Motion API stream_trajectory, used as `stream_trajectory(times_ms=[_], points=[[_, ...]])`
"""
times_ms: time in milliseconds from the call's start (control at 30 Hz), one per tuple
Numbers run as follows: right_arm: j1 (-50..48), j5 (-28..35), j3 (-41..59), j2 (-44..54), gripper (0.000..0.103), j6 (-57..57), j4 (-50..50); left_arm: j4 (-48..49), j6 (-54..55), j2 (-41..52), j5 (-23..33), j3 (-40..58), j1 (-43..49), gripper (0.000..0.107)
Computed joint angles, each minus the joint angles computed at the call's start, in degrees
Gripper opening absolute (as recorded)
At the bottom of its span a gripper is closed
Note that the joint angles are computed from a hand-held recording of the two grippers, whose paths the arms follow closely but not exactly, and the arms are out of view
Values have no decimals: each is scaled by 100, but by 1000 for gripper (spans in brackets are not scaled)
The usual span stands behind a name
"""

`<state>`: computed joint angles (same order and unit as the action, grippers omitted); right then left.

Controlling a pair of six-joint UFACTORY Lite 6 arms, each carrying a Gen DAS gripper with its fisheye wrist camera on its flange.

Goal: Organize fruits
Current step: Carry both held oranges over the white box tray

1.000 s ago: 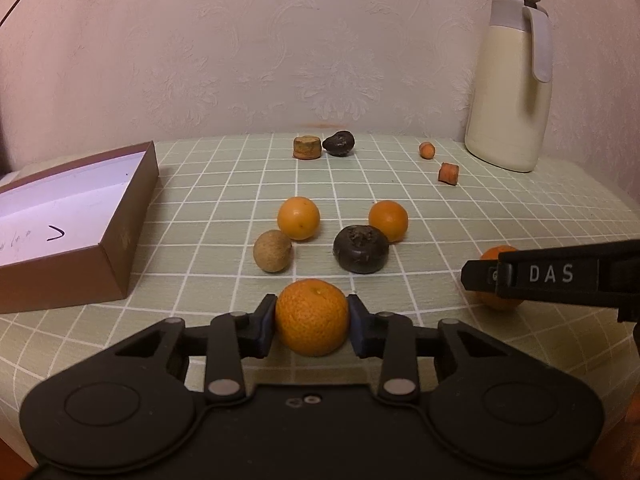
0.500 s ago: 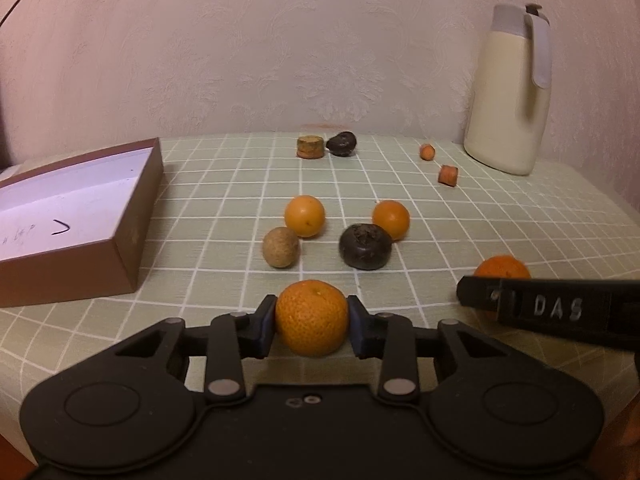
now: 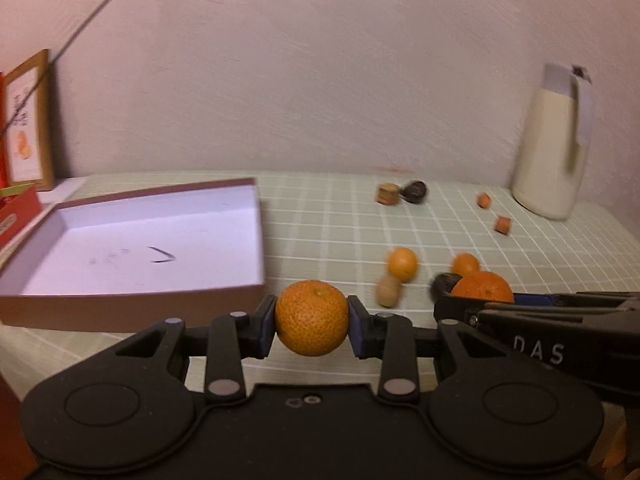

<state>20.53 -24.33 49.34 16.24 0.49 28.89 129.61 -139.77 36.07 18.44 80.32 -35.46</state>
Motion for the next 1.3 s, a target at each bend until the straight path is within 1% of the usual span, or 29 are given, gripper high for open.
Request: stream_trajectory(times_ms=[133,267,467,667,833,1033,1300], points=[[337,101,396,109,41,-500,413,99,-77,-430,70,-390,224,26],[587,186,768,233,41,-765,616,245,-166,-812,105,-729,435,26],[866,226,1210,467,41,-894,669,605,-423,-1254,152,-1144,773,26],[1136,149,1604,687,41,-1141,796,1068,-818,-1646,188,-1500,1120,26],[1362,-63,1871,800,41,-1498,1000,1557,-1157,-1984,190,-1786,1433,26],[1490,-158,2161,971,41,-1565,1008,1869,-1353,-2173,133,-1881,1834,26],[1383,-78,2698,1309,41,-1553,958,2320,-1728,-2034,129,-1585,2309,26]])
